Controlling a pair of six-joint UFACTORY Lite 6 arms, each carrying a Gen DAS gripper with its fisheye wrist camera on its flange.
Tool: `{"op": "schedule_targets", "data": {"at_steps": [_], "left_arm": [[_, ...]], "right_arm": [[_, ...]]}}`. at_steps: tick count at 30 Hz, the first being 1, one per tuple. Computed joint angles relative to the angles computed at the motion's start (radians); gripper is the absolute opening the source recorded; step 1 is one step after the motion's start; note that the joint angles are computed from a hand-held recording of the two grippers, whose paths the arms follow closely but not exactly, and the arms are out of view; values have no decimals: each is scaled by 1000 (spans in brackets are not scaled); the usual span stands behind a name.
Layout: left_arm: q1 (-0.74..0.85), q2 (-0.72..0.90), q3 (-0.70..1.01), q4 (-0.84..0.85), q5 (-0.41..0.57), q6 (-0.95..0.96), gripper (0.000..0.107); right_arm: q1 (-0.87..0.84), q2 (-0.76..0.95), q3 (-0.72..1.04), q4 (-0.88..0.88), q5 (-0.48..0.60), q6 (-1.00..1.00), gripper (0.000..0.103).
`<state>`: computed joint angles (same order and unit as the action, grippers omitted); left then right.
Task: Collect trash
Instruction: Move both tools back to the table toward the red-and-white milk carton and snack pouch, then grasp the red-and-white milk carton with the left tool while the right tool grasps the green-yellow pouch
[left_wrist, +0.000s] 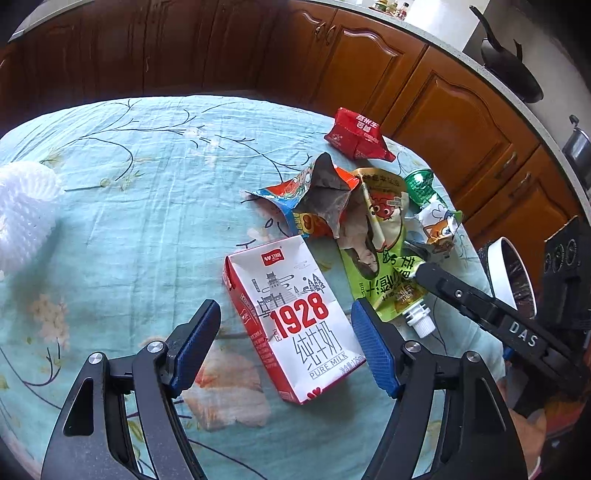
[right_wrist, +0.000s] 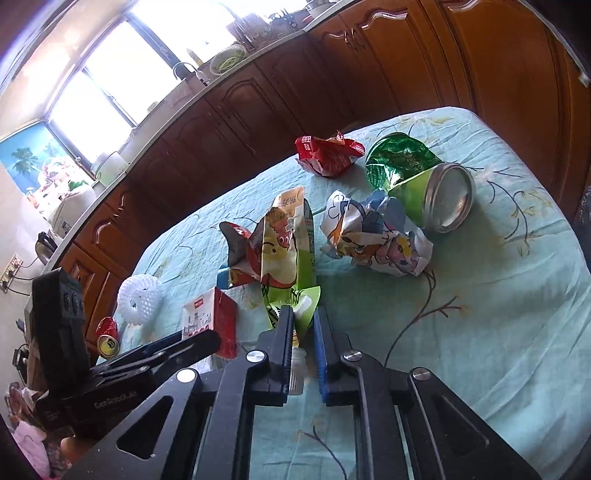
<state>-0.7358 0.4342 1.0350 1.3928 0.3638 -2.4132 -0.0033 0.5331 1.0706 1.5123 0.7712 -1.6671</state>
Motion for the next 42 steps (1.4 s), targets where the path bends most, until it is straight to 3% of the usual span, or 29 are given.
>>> {"op": "schedule_targets", "data": {"at_steps": [7, 12, 15, 16, 18, 19, 20, 28, 31, 42], "left_arm": [[5, 19, 20, -8, -31, 19, 74], [-20, 58, 68, -65, -2, 98, 73], [-39, 79, 85, -54, 22, 103, 70], [-44, 79, 85, -46, 23, 100, 68], [-55, 71, 78, -39, 22, 102, 64], [-61, 64, 72, -36, 21, 102, 61], [-68, 56, 65, -33, 20, 100, 60], [-145, -6, 2, 32, -9, 1, 53], [-169, 10, 32, 2, -8, 43, 52], [-134, 60, 86, -6, -20, 75, 52]], "right_arm": [[-212, -148, -233, -90, 102, -97, 9], [-347, -115, -252, -174, 106, -109, 9], [-381, -88, -226, -165, 100, -100, 15], [-382, -84, -217, -160, 97, -94, 18], [-389, -107, -230, -127, 74, -108, 39], [-394, -122, -241, -103, 73, -117, 57], [-396, -140, -253, -81, 75, -123, 61], [-319, -106, -201, -18, 17, -8, 62], [-317, -43, -144, -11, 40, 54, 72], [-220, 29, -9, 53, -72, 108, 72]]}}
